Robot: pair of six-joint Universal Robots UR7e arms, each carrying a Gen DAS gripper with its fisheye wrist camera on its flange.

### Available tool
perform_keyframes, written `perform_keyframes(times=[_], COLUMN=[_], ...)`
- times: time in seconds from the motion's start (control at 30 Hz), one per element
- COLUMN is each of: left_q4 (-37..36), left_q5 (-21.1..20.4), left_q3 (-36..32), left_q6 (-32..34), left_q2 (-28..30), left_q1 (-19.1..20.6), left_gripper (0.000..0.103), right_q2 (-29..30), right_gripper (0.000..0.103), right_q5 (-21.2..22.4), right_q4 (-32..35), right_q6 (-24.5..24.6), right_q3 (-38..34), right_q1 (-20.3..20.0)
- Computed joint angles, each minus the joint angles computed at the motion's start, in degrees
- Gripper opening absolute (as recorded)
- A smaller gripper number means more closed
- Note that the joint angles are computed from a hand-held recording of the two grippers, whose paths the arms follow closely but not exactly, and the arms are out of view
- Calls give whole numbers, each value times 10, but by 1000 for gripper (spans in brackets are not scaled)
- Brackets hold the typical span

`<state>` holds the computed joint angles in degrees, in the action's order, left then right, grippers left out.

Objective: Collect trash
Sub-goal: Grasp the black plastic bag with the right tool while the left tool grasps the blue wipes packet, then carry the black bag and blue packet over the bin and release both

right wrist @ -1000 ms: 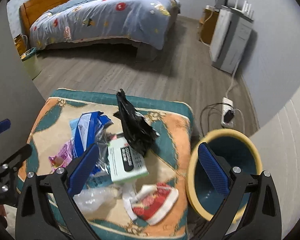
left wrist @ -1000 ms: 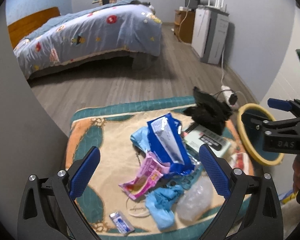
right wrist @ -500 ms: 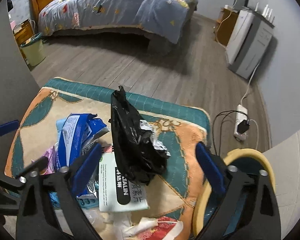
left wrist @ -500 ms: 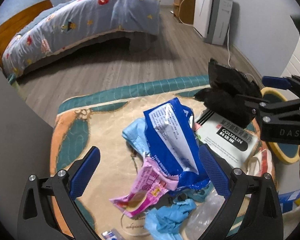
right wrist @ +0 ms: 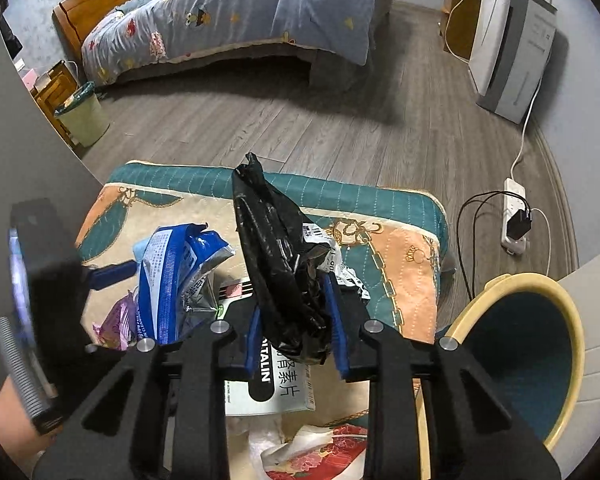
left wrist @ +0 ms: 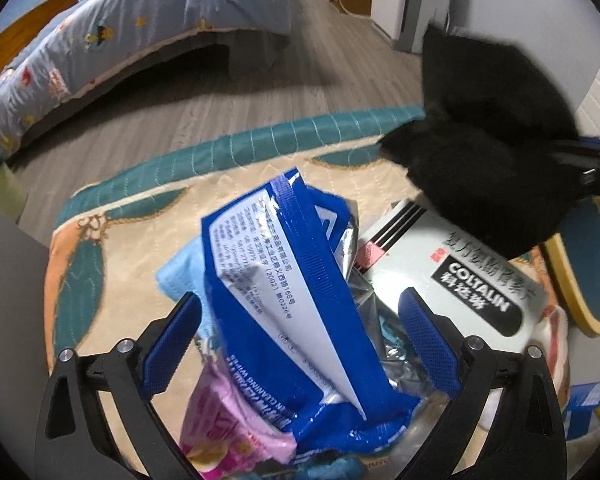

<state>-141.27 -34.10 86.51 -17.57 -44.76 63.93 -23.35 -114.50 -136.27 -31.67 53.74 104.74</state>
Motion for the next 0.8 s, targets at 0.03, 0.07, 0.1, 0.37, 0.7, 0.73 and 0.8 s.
perform_keyframes(times=[0.03,0.07,0.1,0.37,0.7,0.73,0.8], left_q4=[4,6,5,-18,-137,-146,-163], left_q5=[3,9,12,39,57,54,48], left_q3=[-1,0,0,12,24,22,21], left_q6=[0,2,7,62,144,150,158], left_q2=[2,3,4,3,-7,-8,-8], left_q1=[1,0,-1,-12,-45,-48,-54], left_gripper=[95,94,89,72,71,71,71], right_q2=[-1,-2,-2,-8,-40,-44,-56], right_gripper=[27,27,27,27,26,26,26], right_q5=[2,3,3,18,37,37,37], right_q4=[1,3,3,10,-4,-7,-15], right_q6=[-1,-4,-6,9,31,33,39], right_q3=[0,0,0,-9,4,6,11], right_q1=[-1,-1,-2,-3,-4,-4,-6])
